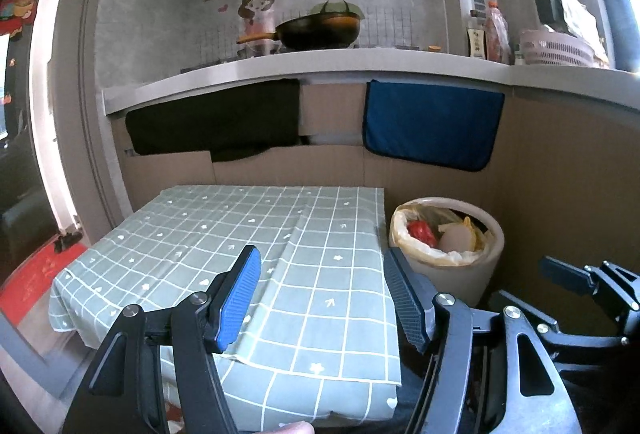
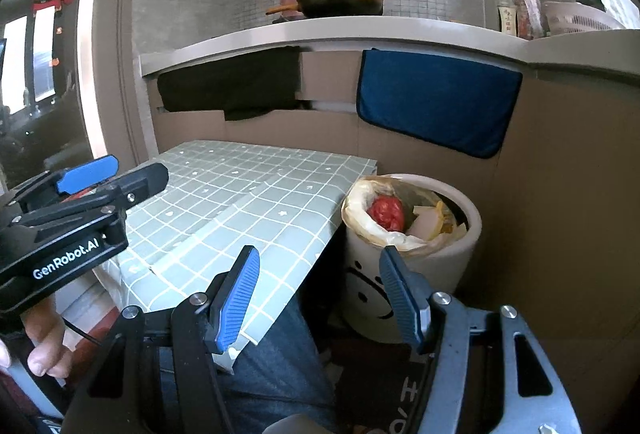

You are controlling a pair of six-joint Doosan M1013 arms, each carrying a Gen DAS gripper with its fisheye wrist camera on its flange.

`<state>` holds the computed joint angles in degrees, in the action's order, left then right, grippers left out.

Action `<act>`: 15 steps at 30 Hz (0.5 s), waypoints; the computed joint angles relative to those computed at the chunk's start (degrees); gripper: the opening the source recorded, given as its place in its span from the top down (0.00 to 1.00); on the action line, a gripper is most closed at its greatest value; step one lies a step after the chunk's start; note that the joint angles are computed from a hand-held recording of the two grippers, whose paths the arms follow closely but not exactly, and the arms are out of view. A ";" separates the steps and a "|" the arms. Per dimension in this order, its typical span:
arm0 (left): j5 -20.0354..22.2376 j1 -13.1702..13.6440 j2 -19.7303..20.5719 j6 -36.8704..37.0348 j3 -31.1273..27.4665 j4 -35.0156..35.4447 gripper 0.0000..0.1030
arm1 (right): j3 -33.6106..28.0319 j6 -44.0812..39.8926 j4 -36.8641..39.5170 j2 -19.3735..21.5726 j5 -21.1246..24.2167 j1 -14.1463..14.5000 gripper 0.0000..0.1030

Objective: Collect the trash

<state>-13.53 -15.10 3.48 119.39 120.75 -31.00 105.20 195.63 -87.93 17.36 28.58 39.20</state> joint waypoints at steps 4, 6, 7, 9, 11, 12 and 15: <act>-0.59 -0.34 -0.12 2.39 0.16 -2.64 0.37 | -0.01 -0.95 0.86 0.02 -0.93 -0.26 0.42; -0.66 -0.26 -0.16 2.55 0.20 -2.91 0.37 | 0.01 -0.98 0.96 -0.01 -1.14 -0.32 0.42; -0.80 -0.34 -0.24 3.02 0.27 -3.55 0.37 | 0.03 -0.92 0.90 -0.04 -1.26 -0.34 0.42; -0.81 -0.22 -0.29 2.20 0.31 -2.72 0.37 | 0.07 -0.78 0.69 -0.08 -1.24 -0.32 0.42; -0.81 -0.14 -0.31 1.66 0.36 -2.12 0.37 | 0.07 -0.87 0.73 -0.06 -1.13 -0.28 0.42; -0.80 -0.16 -0.31 1.99 0.34 -2.52 0.37 | 0.09 -0.88 0.72 -0.08 -1.26 -0.32 0.42; -0.76 -0.09 -0.32 1.38 0.39 -1.88 0.37 | 0.04 -0.52 0.47 -0.04 -0.98 -0.18 0.42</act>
